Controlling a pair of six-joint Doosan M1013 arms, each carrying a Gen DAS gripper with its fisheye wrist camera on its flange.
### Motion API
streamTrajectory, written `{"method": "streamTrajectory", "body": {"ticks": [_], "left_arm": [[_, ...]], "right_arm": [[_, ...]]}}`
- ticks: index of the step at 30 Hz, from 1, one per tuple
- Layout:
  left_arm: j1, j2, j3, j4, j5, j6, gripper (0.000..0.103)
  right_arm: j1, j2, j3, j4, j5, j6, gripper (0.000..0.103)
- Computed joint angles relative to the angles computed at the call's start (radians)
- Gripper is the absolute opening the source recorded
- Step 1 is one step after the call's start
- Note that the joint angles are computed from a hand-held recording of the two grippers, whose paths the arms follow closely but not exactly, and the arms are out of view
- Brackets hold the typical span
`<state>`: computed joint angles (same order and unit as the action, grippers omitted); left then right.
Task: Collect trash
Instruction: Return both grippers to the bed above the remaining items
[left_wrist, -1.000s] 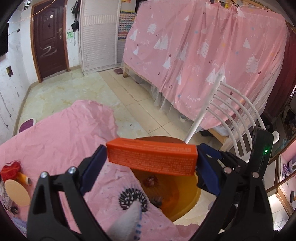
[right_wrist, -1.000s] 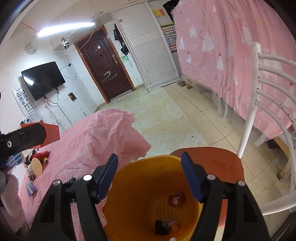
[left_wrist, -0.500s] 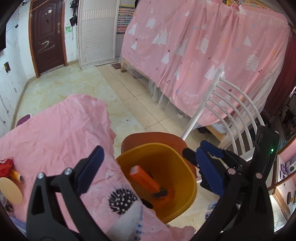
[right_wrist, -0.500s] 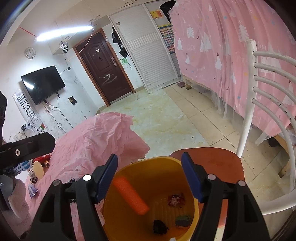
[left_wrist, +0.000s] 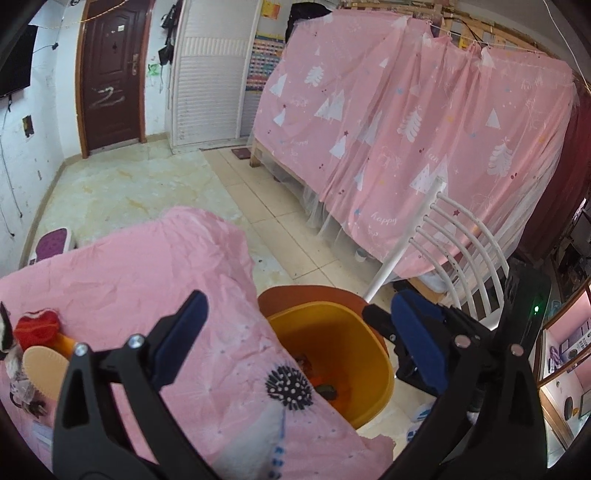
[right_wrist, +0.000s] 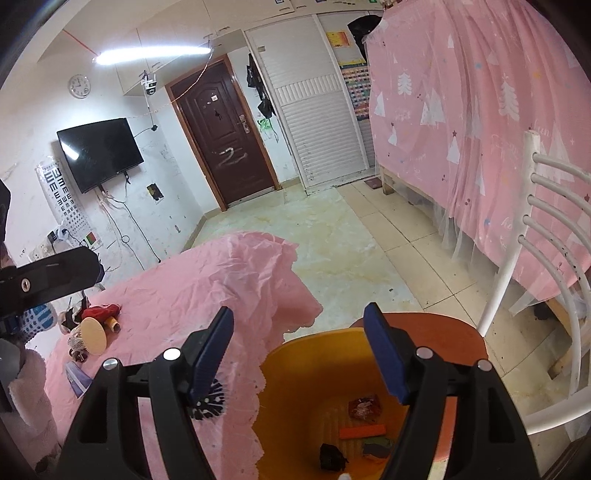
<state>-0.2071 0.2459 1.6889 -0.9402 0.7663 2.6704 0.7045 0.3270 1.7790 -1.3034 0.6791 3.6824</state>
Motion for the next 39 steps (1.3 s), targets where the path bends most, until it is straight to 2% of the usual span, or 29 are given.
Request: {"method": "streamTrajectory", "body": {"ticks": [16, 20, 30, 35, 39], "left_arm": [[0.163, -0.017, 0.0, -0.126, -0.014, 0.093, 0.095], [0.194, -0.018, 0.005, -0.123, -0.048, 0.098, 0.095], [0.268, 0.024, -0.033, -0.016, -0.154, -0.019, 0.095], [0.288, 0.049, -0.055, 0.044, -0.203, -0.081, 0.096], [0.291, 0.069, -0.069, 0.145, -0.253, -0.158, 0.097]], "right_arm": [[0.048, 0.144, -0.279, 0.16, -0.012, -0.368, 0.067], [0.058, 0.183, -0.348, 0.221, -0.031, -0.477, 0.068], [0.062, 0.294, -0.522, 0.422, -0.074, -0.778, 0.071], [0.062, 0.339, -0.597, 0.52, -0.076, -0.926, 0.072], [0.058, 0.369, -0.644, 0.588, -0.072, -1.014, 0.073]]}}
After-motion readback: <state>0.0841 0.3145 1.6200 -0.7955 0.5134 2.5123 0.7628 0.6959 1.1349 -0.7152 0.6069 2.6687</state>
